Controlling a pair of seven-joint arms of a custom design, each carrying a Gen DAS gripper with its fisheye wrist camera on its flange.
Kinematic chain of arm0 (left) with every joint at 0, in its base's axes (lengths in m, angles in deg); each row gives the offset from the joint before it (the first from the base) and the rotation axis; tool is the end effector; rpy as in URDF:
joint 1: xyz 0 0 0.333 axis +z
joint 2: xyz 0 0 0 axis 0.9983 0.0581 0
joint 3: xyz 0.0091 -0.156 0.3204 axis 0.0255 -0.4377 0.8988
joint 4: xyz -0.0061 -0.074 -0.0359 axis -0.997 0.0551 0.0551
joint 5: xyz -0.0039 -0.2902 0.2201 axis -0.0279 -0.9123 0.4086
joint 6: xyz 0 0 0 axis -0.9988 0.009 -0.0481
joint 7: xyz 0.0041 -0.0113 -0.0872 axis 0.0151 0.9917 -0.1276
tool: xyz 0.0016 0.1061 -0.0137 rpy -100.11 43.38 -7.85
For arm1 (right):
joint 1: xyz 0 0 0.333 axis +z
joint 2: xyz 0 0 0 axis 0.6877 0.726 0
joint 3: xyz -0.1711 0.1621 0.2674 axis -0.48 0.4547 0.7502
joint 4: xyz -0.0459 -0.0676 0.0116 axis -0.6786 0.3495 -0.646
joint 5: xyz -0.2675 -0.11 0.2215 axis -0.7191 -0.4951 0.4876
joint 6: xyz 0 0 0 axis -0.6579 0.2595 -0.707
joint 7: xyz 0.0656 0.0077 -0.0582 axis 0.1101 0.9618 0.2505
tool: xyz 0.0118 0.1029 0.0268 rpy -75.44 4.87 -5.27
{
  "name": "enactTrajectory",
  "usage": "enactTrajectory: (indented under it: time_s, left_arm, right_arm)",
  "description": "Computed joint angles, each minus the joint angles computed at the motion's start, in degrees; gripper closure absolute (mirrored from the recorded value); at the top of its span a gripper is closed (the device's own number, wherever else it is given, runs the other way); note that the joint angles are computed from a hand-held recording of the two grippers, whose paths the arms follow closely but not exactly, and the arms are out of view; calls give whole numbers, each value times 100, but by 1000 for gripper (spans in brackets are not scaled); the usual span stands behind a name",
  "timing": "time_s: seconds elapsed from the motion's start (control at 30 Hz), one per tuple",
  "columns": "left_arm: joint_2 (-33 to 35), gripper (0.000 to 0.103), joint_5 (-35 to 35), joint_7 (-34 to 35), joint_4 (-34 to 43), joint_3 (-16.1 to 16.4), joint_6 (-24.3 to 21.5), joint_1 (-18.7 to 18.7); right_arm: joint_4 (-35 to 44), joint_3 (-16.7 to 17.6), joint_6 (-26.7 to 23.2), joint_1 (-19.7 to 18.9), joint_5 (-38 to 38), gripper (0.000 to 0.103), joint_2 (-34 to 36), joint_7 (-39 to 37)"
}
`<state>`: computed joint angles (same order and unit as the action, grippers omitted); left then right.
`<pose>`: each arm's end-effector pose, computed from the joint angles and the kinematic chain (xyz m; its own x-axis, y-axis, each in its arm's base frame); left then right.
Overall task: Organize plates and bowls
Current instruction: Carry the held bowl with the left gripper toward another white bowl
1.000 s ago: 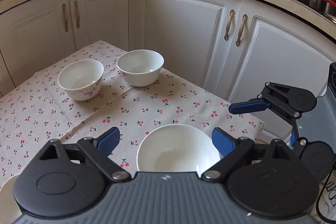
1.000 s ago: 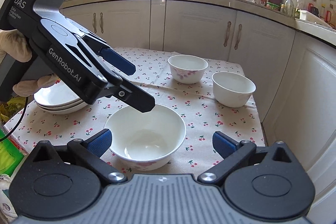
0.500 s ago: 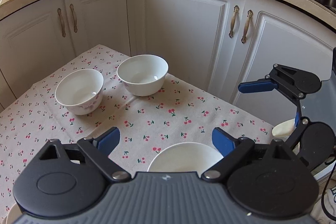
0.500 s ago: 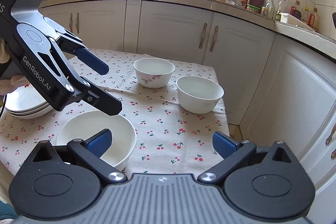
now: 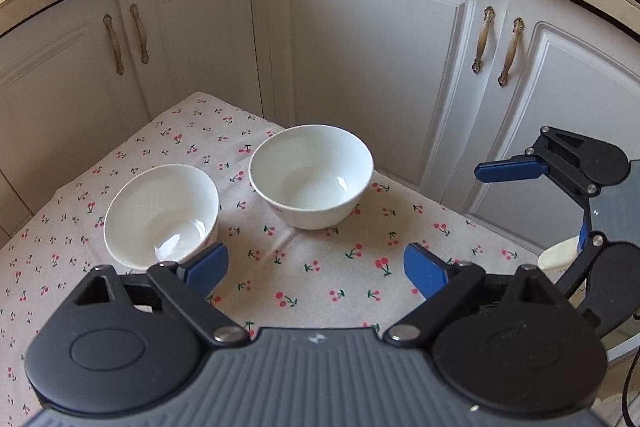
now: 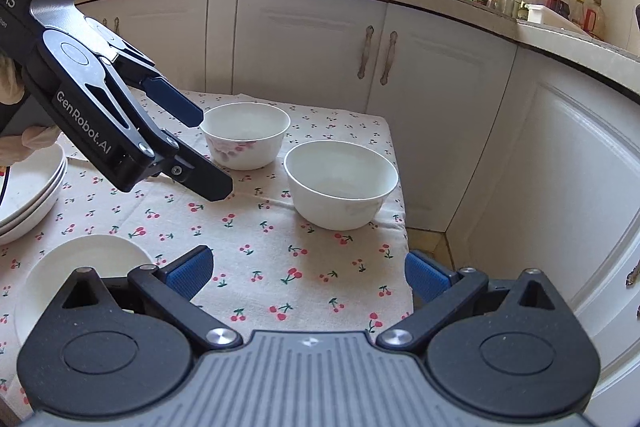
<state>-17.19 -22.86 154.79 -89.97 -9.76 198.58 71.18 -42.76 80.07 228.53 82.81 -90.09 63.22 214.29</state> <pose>0.4945 -0.2762 0.4417 -0.5819 -0.8130 -0.0217 -0.5832 0.4358 -0.6855 0.4527 0.4732 0.4265 0.4565 -0.8827 0.1110 -0.4834 -0.3509 -0.8020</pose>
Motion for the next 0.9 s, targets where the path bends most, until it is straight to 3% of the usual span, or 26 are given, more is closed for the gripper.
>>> enactTrajectory:
  time_s: [0.17,0.47,0.57,0.9]
  left_arm:
    - [419,9,432,-293,563,504,-188,-351]
    - [1156,9,712,-453,1502,607,-538,-380]
    - [1325,9,918,-613,1740,854,-680,-583]
    - [1800,13,953,-463,2329,611,-980,-361]
  right_arm:
    - [305,-102,114,-74,278,0,286,-113]
    - [855,-443,277,61,477,0,727,-103]
    - [1004,-547,273,118,557,0,848,-205]
    - [1432,-789,395,232,1212,1,1273,-1092]
